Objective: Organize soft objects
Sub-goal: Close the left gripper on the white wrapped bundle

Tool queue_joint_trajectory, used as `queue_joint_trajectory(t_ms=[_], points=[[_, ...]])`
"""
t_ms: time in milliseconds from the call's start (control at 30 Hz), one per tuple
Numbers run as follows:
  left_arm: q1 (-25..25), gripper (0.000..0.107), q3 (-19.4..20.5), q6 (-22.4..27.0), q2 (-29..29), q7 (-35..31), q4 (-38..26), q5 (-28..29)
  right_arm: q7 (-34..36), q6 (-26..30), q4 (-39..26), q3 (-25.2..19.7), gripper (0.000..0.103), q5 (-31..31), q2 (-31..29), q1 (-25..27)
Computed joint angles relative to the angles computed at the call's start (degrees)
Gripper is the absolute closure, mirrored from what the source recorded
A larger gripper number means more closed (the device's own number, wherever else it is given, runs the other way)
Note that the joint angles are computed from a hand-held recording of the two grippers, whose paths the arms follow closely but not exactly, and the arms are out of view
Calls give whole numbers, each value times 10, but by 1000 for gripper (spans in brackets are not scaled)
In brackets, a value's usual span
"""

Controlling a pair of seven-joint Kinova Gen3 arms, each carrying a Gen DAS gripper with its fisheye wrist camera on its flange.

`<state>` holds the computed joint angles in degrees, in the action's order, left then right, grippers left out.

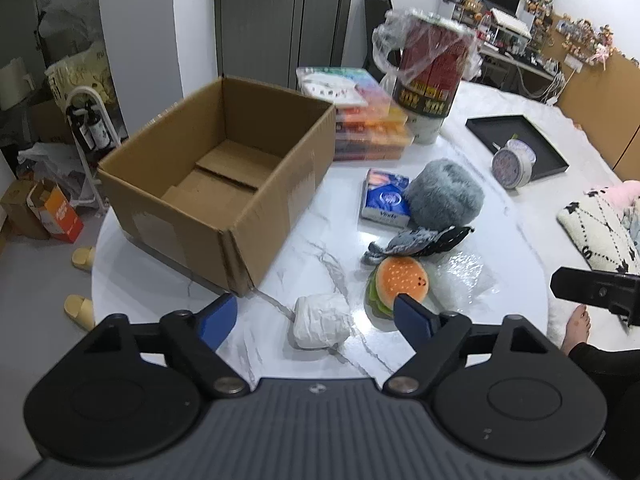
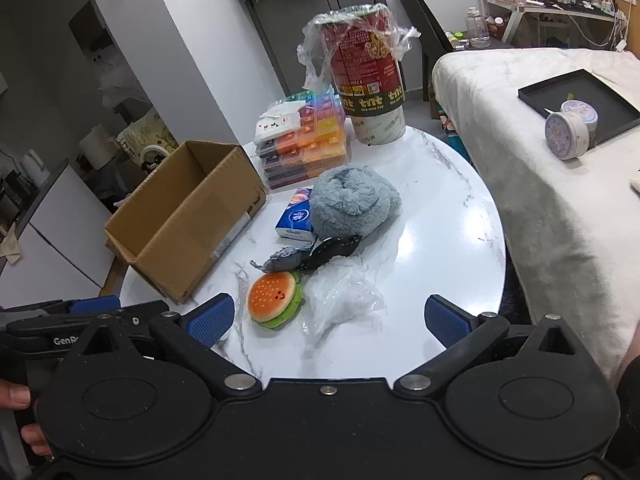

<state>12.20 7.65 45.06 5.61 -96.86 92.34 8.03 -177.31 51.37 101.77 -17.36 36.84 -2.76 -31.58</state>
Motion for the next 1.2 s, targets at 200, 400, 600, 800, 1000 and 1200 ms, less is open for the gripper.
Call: queue_joint_trajectory(t_ms=[200,400,600,800,1000,1200], points=[[4,29,1,2,28,2,-9,-6,22,-36,11,19,1,-17,17,11],[21,34,0,0,57,34,-21,-31,2,-87,41,33,3,4,24,17],[49,35,-5,1,84,79,-33,-80,-8,-127,58,45,3,2,29,27],[64,37,-8,4,105,110,-34,-105,-3,-134,59,55,3,-16,42,31],[81,55,-14,-26,100,140,-16,-139,-11,-124,54,60,3,-2,51,21],[63,65,-4,-17,94,126,-17,-111,-14,-119,46,67,3,3,64,14]])
